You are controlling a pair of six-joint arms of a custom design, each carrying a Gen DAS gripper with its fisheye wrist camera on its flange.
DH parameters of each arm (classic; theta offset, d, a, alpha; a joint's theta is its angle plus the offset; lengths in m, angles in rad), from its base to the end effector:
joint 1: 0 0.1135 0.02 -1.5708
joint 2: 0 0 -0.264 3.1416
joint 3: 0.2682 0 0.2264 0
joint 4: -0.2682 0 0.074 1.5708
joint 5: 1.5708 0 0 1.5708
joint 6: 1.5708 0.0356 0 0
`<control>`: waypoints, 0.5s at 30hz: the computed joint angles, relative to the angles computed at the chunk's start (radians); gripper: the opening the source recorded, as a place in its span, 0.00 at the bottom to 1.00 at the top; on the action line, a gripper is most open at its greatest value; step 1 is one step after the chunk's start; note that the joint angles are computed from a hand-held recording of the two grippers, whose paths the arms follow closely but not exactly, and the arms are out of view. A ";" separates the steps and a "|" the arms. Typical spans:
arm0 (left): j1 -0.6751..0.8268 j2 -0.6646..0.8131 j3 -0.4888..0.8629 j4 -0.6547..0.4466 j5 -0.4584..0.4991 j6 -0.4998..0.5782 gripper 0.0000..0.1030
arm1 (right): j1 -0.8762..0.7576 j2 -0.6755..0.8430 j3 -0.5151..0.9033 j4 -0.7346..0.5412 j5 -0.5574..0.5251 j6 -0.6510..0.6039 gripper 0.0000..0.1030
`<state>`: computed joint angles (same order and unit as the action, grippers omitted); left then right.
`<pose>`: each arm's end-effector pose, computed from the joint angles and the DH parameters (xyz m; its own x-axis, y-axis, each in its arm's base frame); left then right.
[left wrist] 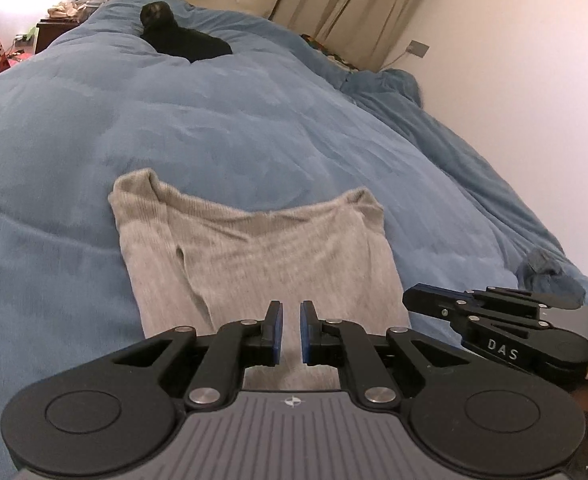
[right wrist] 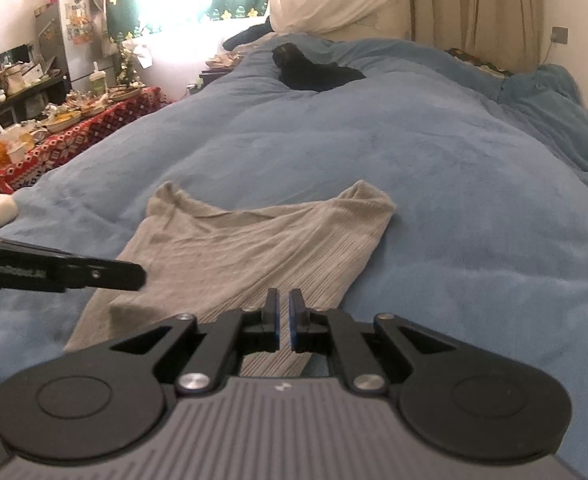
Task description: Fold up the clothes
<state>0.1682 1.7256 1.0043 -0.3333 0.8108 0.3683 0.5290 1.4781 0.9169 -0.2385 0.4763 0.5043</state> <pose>0.3128 0.0269 0.1895 -0.7145 0.1303 -0.6874 0.5302 0.7419 -0.4104 0.2551 0.1302 0.2352 -0.6255 0.1318 -0.7690 0.1480 0.9878 0.0489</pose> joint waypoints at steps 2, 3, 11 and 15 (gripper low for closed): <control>-0.013 0.037 0.038 0.021 -0.022 -0.027 0.08 | -0.051 0.037 0.026 0.011 -0.035 -0.028 0.05; -0.018 0.057 0.057 0.031 -0.033 -0.039 0.08 | -0.074 0.057 0.040 0.012 -0.046 -0.039 0.05; -0.006 0.217 0.203 0.031 -0.085 -0.072 0.08 | -0.199 0.159 0.103 0.033 -0.105 -0.079 0.05; -0.003 0.241 0.193 0.016 -0.097 -0.023 0.08 | -0.181 0.180 0.097 0.032 -0.098 -0.082 0.08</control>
<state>0.1651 1.9664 1.1972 -0.3176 0.7140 0.3454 0.3483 1.6576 1.0139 -0.2060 0.3782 0.4221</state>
